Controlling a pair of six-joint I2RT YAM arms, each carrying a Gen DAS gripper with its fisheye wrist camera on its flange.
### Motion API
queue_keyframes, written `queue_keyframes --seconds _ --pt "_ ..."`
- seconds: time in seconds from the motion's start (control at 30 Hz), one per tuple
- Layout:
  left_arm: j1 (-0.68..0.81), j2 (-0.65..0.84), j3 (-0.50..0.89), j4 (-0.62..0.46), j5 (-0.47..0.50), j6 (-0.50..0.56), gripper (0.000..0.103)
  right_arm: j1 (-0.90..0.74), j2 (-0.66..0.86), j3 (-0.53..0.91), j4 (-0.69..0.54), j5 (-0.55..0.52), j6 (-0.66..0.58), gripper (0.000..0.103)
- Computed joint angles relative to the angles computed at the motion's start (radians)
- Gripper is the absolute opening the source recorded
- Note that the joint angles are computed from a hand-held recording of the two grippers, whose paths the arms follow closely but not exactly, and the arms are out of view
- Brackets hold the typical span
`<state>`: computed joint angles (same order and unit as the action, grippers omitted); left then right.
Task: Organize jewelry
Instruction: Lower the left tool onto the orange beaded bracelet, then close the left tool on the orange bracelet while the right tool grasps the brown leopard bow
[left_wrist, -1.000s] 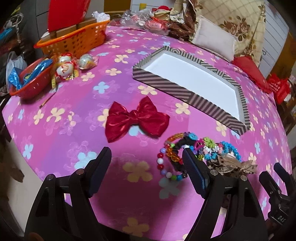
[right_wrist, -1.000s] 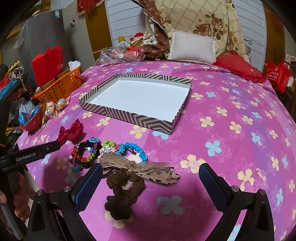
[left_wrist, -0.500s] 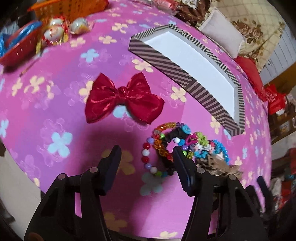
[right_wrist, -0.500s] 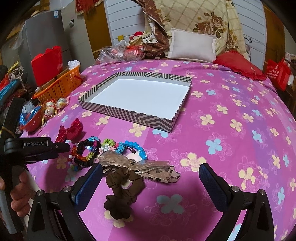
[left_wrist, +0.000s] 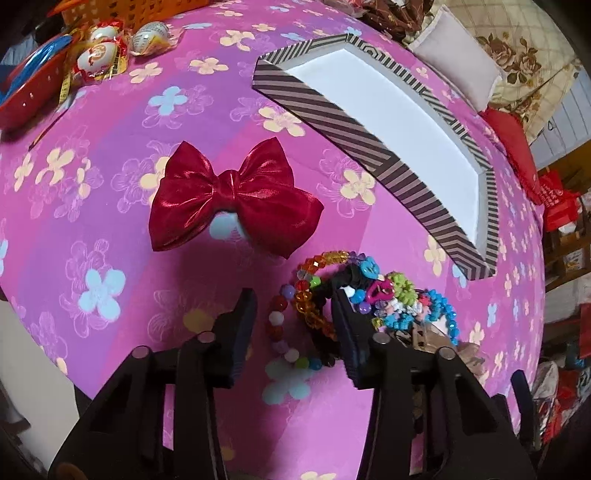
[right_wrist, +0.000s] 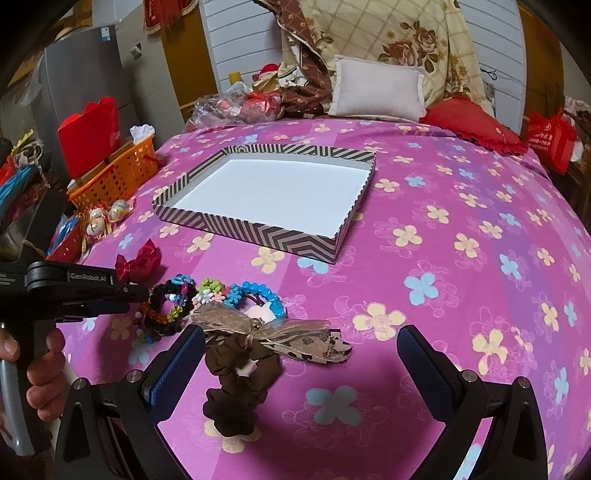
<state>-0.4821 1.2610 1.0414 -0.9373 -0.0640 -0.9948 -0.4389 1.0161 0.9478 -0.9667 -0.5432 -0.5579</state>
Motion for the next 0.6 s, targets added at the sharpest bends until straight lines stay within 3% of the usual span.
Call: queue_keyframes --seconds 0.07,0.33,0.47,0.6 --pt "0.007 0.008 -0.001 0.004 0.007 0.008 0.031 -0.002 -0.001 0.000 0.001 -0.001 -0.002 0.103" --pt "0.026 0.039 0.011 0.016 0.009 0.039 0.029 -0.001 0.004 -0.002 0.002 0.004 -0.006 0.103" --pt "0.023 0.061 0.011 0.043 0.015 0.067 0.012 -0.003 0.016 -0.004 0.009 0.010 -0.001 0.103" --pt "0.017 0.044 0.003 0.062 0.002 0.077 0.008 -0.012 0.019 -0.003 0.012 0.011 -0.002 0.103"
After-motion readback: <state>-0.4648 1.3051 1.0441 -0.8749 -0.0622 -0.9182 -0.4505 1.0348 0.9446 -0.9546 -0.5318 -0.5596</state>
